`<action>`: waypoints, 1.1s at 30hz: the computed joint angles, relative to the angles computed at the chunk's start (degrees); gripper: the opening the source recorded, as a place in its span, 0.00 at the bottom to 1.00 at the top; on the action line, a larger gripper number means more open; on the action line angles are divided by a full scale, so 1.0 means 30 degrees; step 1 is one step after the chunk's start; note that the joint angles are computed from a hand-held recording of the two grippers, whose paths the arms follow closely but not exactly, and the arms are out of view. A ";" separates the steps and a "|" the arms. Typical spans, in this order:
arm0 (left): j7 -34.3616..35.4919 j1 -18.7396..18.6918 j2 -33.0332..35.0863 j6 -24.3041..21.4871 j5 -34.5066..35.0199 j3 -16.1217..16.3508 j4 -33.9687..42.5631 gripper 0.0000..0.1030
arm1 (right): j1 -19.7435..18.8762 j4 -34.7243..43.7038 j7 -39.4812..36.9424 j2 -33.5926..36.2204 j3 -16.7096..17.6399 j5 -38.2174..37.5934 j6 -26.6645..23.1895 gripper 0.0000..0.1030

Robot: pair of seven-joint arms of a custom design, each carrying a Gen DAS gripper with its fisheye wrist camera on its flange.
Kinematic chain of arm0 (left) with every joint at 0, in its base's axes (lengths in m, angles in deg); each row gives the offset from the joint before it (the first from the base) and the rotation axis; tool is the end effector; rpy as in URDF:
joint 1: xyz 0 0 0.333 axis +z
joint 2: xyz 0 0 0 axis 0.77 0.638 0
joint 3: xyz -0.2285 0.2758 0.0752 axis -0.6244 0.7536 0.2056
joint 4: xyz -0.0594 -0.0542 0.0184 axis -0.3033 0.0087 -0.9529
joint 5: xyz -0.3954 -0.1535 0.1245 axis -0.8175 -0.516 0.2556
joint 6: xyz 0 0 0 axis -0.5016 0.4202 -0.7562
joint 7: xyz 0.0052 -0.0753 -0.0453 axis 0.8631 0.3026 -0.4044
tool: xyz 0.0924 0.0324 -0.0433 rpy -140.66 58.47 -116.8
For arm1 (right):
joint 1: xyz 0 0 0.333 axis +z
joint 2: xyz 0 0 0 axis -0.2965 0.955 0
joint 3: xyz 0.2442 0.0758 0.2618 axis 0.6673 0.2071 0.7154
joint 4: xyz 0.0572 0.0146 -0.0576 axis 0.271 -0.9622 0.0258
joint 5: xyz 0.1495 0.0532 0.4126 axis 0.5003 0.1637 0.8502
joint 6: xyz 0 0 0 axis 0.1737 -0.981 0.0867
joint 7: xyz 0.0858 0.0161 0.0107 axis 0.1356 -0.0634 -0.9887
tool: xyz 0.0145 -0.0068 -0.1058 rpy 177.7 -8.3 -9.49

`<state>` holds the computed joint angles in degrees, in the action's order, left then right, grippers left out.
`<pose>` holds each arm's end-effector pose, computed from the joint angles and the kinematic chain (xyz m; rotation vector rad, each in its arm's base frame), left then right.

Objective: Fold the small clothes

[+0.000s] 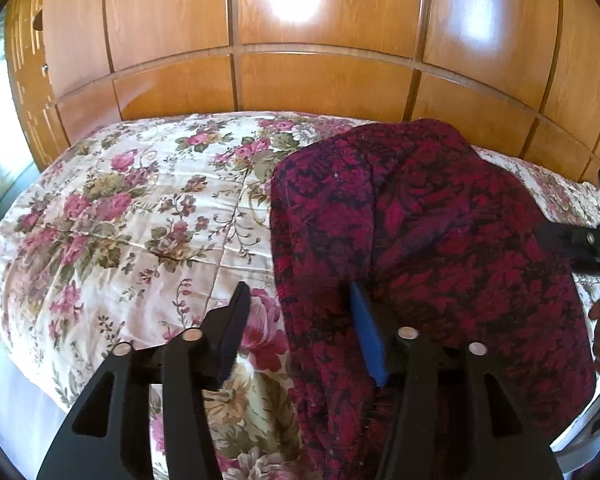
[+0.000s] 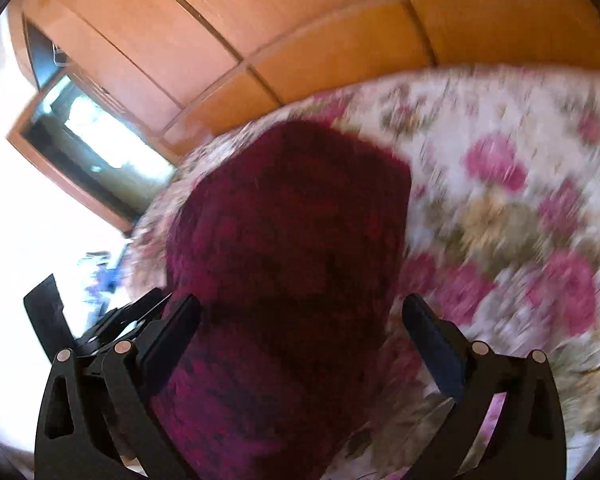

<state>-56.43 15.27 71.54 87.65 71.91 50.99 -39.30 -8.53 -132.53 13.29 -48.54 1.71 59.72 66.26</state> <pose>0.3123 -0.4574 0.5116 -2.1568 1.0698 -0.4688 0.5470 0.1454 0.4969 -2.1537 0.8845 0.5908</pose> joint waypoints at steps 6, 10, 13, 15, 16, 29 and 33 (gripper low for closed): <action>-0.0528 0.0522 -0.0975 0.1397 -0.0265 -0.0177 -0.1347 0.66 | -0.0315 0.0995 0.0474 0.2130 -0.0063 0.1439 -0.3299 0.98; -0.1450 0.1054 -0.2192 0.3692 -0.0223 -0.0236 -0.3003 0.68 | -0.0454 0.1544 0.0619 0.3104 0.0250 0.2053 -0.4614 0.98; -0.2438 0.1411 -0.3135 0.5656 0.0187 -0.0223 -0.4297 0.68 | -0.0313 0.1647 0.0377 0.3192 0.0520 0.2184 -0.4528 0.98; -0.4863 0.1889 -0.4458 0.8988 0.1438 -0.0119 -0.6232 0.68 | -0.0267 0.1730 0.0445 0.3157 0.0574 0.2193 -0.4558 0.98; -0.6735 0.2058 -0.5121 1.1029 0.2697 0.0122 -0.7299 0.68 | -0.0272 0.1652 0.0379 0.3014 0.0576 0.2278 -0.4573 0.96; -1.5413 0.5424 -0.1904 1.8096 1.5372 -0.0133 -0.3913 0.67 | -0.1590 -0.0033 -0.1723 -0.0418 -0.1244 0.4522 -0.4767 0.76; -1.0864 0.4387 0.2903 2.0128 1.6035 0.1863 0.1776 0.67 | -0.2961 0.0458 -0.1886 -0.0435 -0.2379 0.5830 -0.3968 0.76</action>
<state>-89.03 28.43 80.25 148.04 120.02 56.58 -33.97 -17.41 -131.16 7.64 -49.85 -5.43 77.21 54.35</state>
